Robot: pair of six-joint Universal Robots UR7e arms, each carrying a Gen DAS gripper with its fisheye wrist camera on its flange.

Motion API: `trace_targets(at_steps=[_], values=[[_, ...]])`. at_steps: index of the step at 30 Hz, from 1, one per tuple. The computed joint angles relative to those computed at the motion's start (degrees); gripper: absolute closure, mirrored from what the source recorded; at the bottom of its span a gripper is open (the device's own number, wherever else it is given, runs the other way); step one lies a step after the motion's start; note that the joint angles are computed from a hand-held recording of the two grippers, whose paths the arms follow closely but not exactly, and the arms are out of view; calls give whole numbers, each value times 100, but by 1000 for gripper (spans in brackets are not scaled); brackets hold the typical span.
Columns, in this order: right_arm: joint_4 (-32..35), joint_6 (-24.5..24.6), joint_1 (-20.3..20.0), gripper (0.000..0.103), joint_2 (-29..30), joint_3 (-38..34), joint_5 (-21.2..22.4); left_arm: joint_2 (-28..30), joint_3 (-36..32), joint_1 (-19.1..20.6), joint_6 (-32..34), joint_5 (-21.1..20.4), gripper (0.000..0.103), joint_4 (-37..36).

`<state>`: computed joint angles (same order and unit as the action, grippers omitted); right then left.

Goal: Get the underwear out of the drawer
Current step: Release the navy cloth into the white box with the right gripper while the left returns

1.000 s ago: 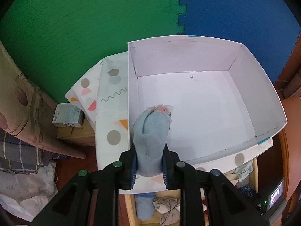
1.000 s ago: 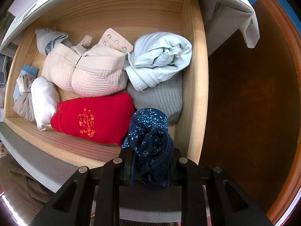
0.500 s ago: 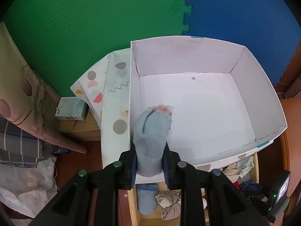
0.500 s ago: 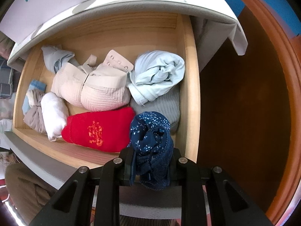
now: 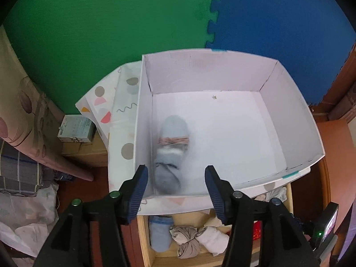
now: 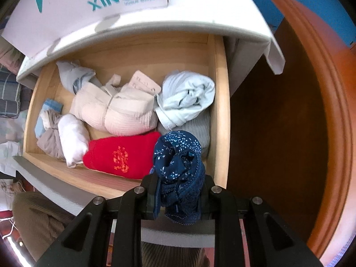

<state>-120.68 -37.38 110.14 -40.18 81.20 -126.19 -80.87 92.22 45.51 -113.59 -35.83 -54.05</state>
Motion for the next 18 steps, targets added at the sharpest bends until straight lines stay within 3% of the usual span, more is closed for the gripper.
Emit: trace_targets(at_steps=[6, 11, 15, 18], values=[[180, -43, 160, 82, -91, -224, 171, -21, -71, -540, -1246, 65, 49, 1034], [456, -43, 326, 82, -138, -568, 348, 157, -28, -1043, -2474, -269, 49, 2134], [691, -108, 552, 82, -198, -932, 617, 273, 283, -1267, -2899, -622, 49, 2248], [812, -180, 754, 82, -175, -1321, 884, 321, 646, -1335, -2954, -828, 49, 1909]])
